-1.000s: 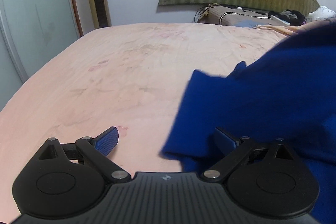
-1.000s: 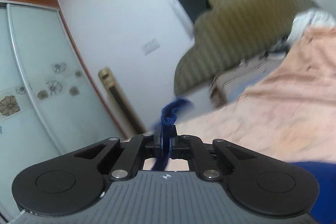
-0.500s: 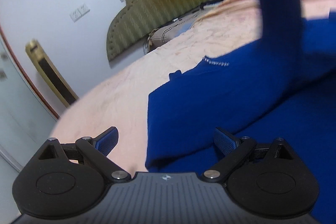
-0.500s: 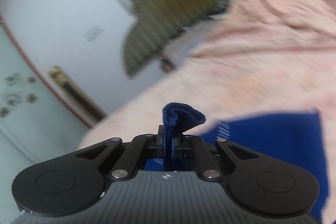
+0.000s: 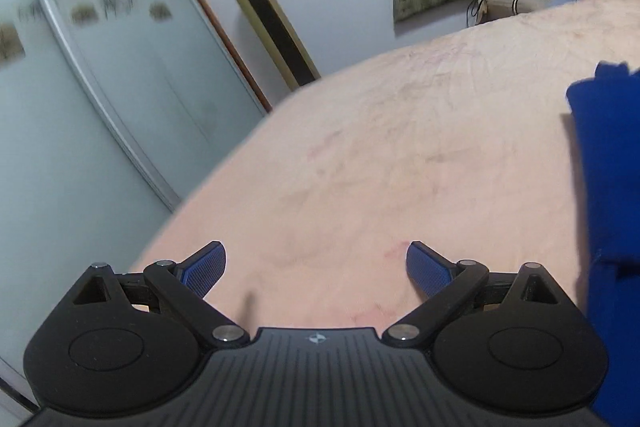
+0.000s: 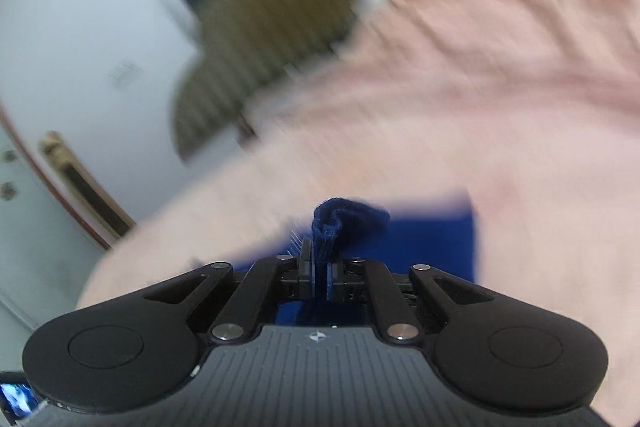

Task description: Fold small clothes

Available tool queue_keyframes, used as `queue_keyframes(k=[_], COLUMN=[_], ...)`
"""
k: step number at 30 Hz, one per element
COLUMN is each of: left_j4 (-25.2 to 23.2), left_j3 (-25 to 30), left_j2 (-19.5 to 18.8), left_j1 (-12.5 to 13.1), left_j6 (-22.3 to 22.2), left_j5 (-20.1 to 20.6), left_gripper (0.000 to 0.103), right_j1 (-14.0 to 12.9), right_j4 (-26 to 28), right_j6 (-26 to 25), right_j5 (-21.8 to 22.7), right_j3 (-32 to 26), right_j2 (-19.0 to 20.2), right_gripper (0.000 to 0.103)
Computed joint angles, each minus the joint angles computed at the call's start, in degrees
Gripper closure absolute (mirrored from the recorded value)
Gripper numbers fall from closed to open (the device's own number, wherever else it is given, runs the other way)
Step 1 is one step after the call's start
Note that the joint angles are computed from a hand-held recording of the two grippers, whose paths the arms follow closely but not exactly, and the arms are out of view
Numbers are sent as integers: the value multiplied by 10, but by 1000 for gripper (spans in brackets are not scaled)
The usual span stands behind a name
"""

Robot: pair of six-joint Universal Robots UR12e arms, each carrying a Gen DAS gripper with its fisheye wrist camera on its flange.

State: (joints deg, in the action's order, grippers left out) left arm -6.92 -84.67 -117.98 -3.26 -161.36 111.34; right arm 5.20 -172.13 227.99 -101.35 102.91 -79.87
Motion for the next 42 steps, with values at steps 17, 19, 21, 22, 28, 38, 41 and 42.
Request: queue_keyframes(k=[17,19,21,22,28,38,41,42], left_j4=[41,32,16,9,-83,-181,-159,-152], left_j3=[-37,-36,-26,-19,70,211,230,224], left_j2=[27,29,30,28,0,-96,-117,-112], left_j1=[-4,-3,3,5,6,-44,-44,-40], left_j6=[126,115,99,94,64,206,178,157], left_j5=[-186,-173,-191,-200,-296,-161,-80,-77], left_gripper=[5,5,5,5,5,4,5,5], right_j1=[2,0,0,1,26,39,38,38], right_j4=[-36,-42,15,50,43,22,40,47], right_j6=[-6,-19,-22,-23,-64,-108,-122,-126], right_j5=[20,22,9,-4,-90,-42,-26,-30], right_j3=[59,62,59,56,44,31,29,29], right_j2=[-9,-12,-20,-25,-26,-18,-17,-16], right_gripper=[93,91,84,76,71,55,54,54])
